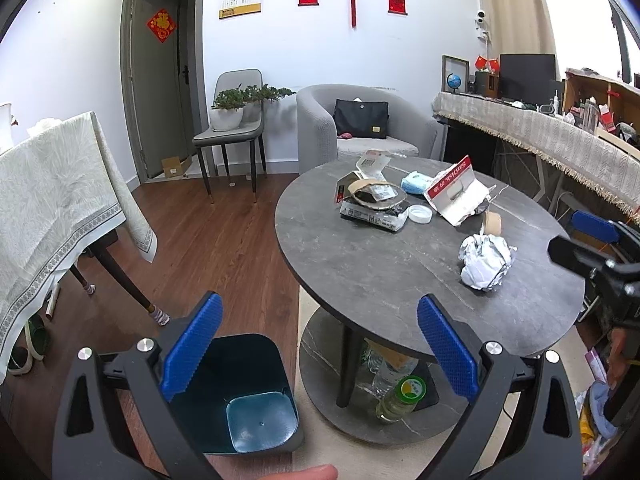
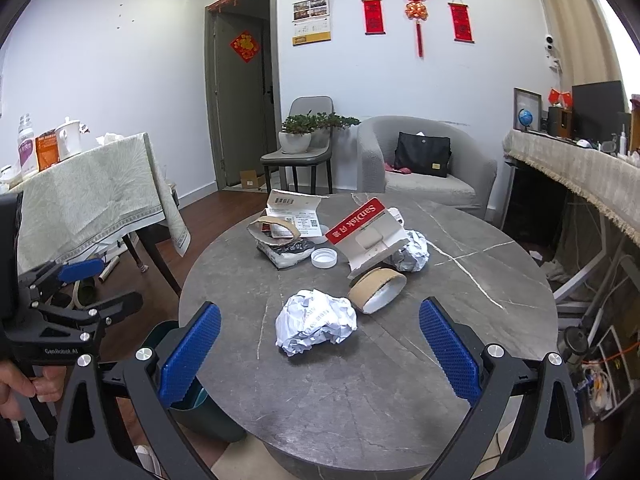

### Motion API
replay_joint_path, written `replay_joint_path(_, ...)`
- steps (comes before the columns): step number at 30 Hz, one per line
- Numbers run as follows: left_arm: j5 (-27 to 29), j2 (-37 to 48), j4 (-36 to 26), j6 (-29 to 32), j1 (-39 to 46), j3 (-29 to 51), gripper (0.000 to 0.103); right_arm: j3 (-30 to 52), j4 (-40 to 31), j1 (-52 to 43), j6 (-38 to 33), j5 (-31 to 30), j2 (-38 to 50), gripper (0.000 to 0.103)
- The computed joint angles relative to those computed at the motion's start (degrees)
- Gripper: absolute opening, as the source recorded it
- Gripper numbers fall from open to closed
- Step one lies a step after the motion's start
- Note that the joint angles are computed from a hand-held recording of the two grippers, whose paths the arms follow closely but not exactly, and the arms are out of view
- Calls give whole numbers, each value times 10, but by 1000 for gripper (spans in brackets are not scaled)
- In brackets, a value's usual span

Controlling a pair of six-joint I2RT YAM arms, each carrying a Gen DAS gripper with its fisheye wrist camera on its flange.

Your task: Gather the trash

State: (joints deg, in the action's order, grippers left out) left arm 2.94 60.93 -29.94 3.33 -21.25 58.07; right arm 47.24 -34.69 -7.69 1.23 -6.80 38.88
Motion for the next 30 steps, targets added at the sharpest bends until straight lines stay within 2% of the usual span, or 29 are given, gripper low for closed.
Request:
replay_joint_path(7,1,6,6,-1,-15,-3,99,20,-4,-31,7,-32,14,100)
replay_joint_path(13,48,7,10,-6,-10,-4,98,34,-19,-32,3,-51,41,100)
replay_joint_path(15,55,11,10,-2,-11,-2,94,41,-31,-34,-11,-52,51,100)
replay_joint_path(17,66,18,8,2,-13,4,90,49,-44,-62,-26,-75,59,100)
replay_joint_path(24,107,57,10,26,-45,28,90,63,-58,-168,-39,-162,88,100)
replay_joint_path(30,158,109,22,24,-64,51,94,74,-69,-211,-60,-193,120,100)
